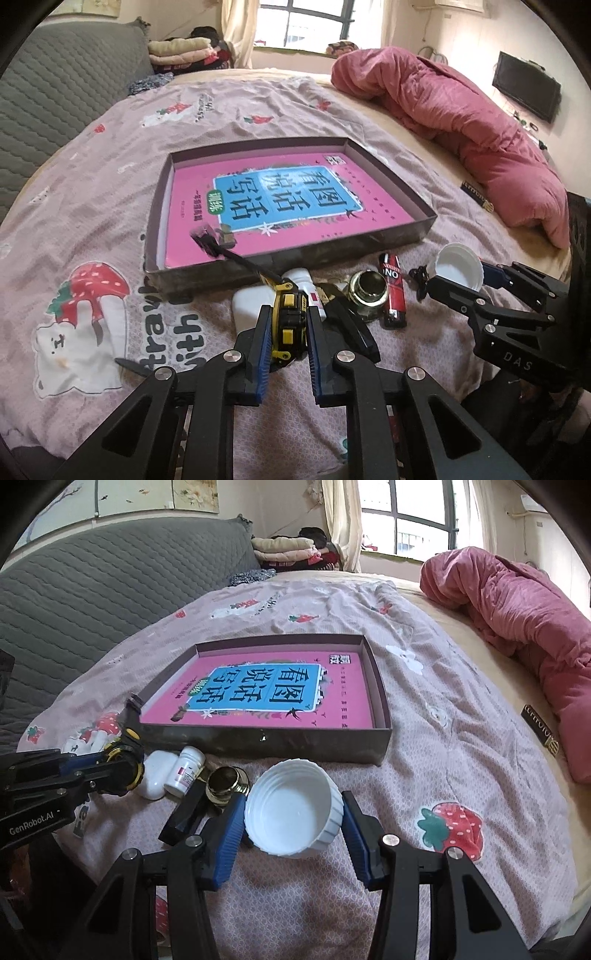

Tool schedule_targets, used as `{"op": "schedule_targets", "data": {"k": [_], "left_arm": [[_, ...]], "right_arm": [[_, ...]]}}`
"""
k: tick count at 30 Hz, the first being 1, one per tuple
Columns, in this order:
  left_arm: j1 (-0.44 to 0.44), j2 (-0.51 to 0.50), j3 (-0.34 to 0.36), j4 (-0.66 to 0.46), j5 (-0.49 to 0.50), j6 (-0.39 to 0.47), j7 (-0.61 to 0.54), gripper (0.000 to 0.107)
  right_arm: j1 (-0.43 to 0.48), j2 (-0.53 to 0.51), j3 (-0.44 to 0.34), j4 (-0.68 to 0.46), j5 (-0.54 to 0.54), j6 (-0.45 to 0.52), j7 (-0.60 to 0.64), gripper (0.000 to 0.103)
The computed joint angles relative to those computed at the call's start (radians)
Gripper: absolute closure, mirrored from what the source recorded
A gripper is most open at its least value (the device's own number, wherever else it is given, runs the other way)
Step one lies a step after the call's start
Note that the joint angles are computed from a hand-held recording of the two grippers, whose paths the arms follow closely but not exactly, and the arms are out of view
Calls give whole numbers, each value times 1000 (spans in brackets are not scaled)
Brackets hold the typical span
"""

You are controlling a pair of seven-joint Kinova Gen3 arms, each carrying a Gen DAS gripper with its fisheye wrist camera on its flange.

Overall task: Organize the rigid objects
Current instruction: 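Lift the tape measure with the left tool while the right tool lifts the white cap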

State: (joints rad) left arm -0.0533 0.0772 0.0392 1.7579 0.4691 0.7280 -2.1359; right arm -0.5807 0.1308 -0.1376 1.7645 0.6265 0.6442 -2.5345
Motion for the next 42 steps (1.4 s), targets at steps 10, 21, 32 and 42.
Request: {"op": "schedule_targets", "data": {"k": [10, 21, 32, 42], "left_arm": [[-21, -18, -18, 14, 61, -15, -20, 90], [-52, -31, -39, 22, 151, -16, -52, 90], [-66, -60, -55, 48, 233, -61, -108, 90], [-45, -66, -55, 55, 238, -121, -132, 90]], "right_arm": [[-12, -9, -6, 6, 49, -6, -27, 52], [-9, -13, -9, 8, 64, -10, -41, 52], [-20, -24, -15, 18, 131, -10, -91, 52], [-7, -34, -19, 22, 185, -33, -126, 52]]}}
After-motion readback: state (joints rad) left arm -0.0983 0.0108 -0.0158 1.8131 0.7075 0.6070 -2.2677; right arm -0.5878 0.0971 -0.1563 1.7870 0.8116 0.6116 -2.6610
